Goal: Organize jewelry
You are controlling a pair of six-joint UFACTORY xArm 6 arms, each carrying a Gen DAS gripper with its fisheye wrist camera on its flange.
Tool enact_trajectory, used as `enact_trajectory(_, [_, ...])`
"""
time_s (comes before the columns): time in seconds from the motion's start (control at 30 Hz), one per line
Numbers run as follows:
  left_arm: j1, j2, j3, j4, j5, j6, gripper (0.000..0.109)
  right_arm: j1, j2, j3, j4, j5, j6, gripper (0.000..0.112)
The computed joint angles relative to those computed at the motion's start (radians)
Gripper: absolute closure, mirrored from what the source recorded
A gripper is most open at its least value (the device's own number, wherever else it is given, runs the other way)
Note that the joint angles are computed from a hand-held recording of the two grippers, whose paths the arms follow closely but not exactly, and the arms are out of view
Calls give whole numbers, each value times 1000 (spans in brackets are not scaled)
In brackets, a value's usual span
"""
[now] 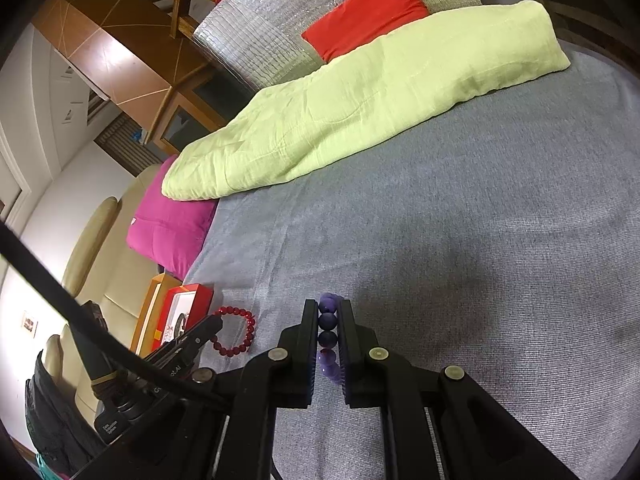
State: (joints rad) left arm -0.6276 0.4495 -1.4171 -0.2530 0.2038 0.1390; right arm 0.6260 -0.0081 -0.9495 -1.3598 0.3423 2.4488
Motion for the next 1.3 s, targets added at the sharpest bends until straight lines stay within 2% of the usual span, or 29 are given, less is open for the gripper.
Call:
enact_trajectory(0.77, [3,-2,2,-9,-4,11,99,1,8,-11,1,-4,-17,102])
enact_trajectory(0.97, [22,-13,19,17,-7,-16,99,19,47,-39,75,-5,-87,102])
enact_trajectory(1.17, [42,-68,86,-63,-32,93,99,97,70,-65,118,35,-75,102])
enact_trajectory(1.3, [52,-133,157,-211,-42,231,99,143,97,-93,183,52,-108,102])
